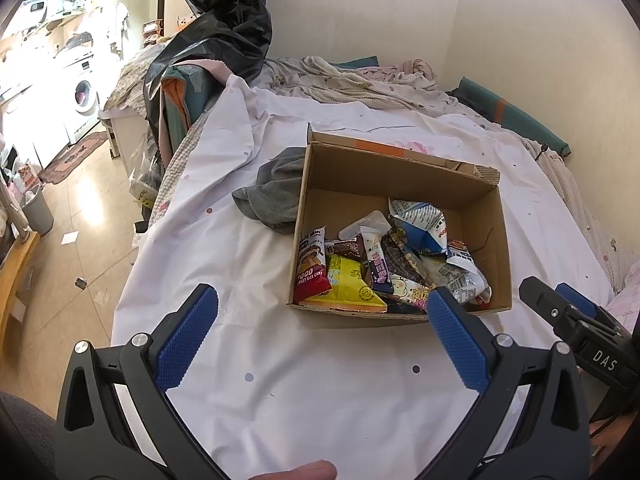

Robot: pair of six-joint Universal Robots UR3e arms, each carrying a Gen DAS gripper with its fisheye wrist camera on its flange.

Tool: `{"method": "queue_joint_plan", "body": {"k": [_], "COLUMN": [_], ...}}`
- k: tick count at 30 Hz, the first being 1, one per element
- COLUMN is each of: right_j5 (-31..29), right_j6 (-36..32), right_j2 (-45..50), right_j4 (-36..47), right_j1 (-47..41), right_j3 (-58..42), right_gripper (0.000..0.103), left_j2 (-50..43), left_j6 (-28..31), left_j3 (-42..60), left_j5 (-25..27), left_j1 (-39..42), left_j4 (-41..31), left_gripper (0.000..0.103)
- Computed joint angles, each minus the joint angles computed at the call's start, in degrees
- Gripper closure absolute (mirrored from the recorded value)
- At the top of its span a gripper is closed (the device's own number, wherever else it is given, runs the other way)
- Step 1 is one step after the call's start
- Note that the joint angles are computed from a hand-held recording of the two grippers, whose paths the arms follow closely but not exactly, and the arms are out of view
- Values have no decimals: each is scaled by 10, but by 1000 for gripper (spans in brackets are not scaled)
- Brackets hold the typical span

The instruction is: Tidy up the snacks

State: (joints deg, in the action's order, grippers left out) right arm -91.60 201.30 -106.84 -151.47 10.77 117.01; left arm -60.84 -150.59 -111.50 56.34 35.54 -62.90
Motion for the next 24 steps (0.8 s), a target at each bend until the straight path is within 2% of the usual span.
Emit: {"method": "queue_joint_plan", "body": {"k": [24], "right_j5": [8], "right_j6": [7], "right_j2": [11], "right_j4": [-2], "right_j1": [1], "right_j3": [-2], "right_gripper": [0], "left_j2": [-16], "left_j6": [-15], "left_j3": [-3], "left_j5": [16], "left_j1": [-13], "left_j4": [14], "left_gripper": [0]}}
